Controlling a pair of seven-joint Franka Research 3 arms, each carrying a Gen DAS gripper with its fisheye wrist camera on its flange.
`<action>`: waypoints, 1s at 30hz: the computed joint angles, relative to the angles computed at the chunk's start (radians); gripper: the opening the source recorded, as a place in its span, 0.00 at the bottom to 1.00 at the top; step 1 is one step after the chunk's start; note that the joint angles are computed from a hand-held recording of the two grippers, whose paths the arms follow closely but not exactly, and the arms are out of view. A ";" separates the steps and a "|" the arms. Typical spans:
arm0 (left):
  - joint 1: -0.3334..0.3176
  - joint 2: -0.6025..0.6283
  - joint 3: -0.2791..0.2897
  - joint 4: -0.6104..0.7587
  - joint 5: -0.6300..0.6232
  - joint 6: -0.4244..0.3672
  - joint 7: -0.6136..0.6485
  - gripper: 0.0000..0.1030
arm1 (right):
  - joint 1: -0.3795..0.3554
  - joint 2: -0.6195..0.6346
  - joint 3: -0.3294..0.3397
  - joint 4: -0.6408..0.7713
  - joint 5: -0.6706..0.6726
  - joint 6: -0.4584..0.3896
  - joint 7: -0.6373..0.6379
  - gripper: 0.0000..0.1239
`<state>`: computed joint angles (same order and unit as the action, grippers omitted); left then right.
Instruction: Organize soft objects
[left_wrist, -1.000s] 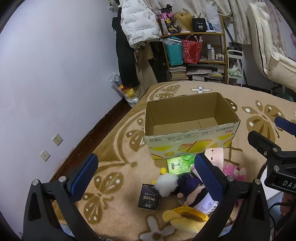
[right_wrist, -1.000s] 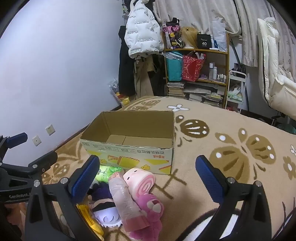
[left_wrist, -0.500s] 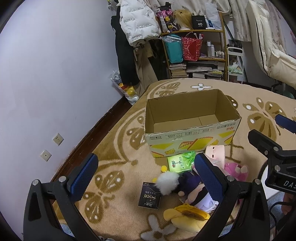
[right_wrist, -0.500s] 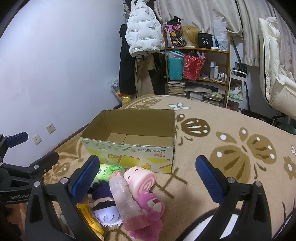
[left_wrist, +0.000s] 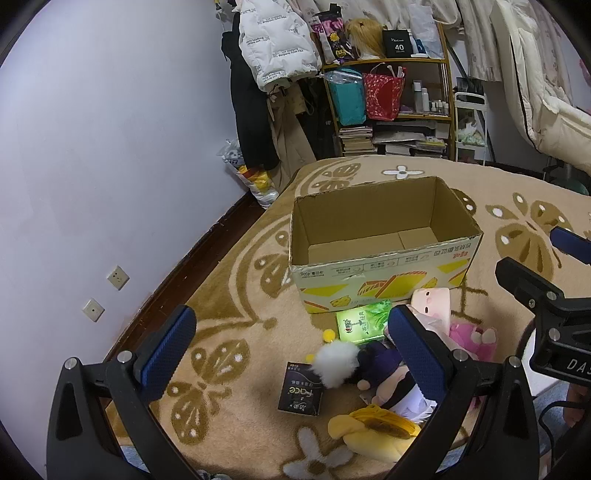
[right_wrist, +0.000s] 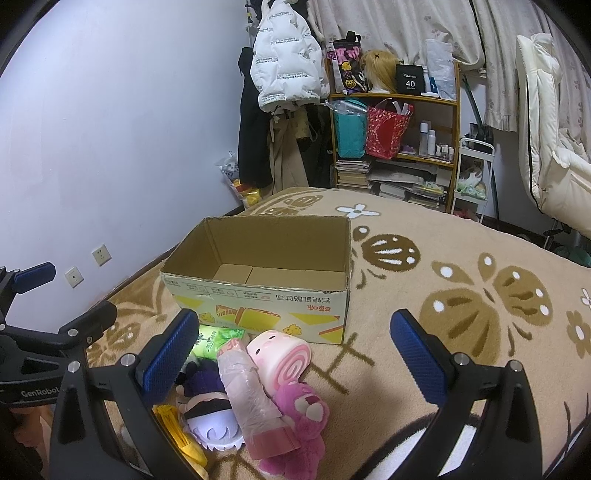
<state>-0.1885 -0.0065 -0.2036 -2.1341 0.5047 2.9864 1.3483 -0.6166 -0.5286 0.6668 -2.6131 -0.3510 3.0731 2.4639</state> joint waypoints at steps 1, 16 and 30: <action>0.000 0.000 0.000 0.000 -0.003 -0.001 0.002 1.00 | 0.000 0.000 0.000 0.000 0.000 -0.001 0.001 0.83; 0.000 -0.002 0.001 -0.001 -0.006 -0.004 0.005 1.00 | -0.004 0.005 0.005 0.000 -0.004 0.003 0.005 0.83; 0.000 -0.002 0.001 -0.002 -0.010 -0.007 0.009 1.00 | -0.002 0.007 0.002 0.001 -0.006 0.002 0.006 0.83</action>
<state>-0.1882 -0.0082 -0.2029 -2.1357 0.4949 2.9796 1.3576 -0.6187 -0.5221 0.6690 -2.6118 -0.3568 3.0748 2.4694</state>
